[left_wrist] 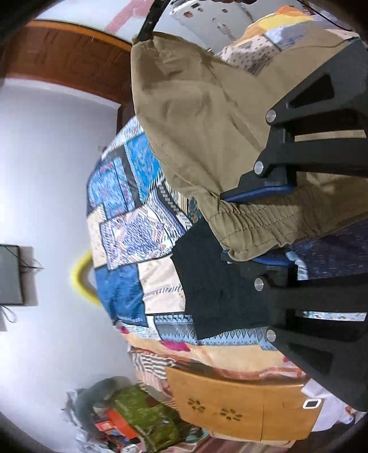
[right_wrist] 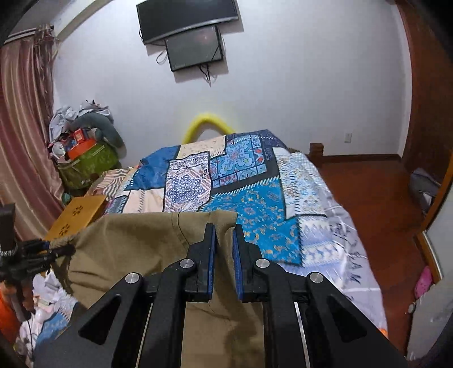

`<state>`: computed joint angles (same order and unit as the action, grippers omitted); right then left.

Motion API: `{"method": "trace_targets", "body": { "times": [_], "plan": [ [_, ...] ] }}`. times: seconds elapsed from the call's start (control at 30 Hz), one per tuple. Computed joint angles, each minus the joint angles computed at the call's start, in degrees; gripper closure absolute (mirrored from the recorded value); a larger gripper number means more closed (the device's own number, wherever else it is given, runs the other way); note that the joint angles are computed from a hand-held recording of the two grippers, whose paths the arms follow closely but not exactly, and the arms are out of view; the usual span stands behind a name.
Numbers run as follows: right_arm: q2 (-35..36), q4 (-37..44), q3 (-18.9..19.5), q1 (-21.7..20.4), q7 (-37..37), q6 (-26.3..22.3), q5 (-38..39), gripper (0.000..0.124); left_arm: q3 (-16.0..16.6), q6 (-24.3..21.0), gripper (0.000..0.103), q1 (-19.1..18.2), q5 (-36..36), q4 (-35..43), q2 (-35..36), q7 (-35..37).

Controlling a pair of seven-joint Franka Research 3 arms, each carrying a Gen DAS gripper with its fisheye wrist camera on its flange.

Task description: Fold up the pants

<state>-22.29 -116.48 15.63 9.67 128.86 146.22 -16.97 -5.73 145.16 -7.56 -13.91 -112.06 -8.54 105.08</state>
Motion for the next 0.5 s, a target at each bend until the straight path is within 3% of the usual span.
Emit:
{"method": "trace_targets", "body": {
  "times": [0.37, 0.5],
  "plan": [
    [-17.79, -13.28, 3.61, 1.57, -0.61, -6.35, 4.72, 0.114, 3.89, 2.47, 0.07, -6.02, -1.13, -18.68, -19.42, 4.94],
    [-22.15, -16.63, 5.62, 2.41, -0.75, -9.58, 6.44, 0.114, 4.87, 1.03, 0.07, -7.58, 0.5, -24.08, -24.87, 4.33]
  ]
}}
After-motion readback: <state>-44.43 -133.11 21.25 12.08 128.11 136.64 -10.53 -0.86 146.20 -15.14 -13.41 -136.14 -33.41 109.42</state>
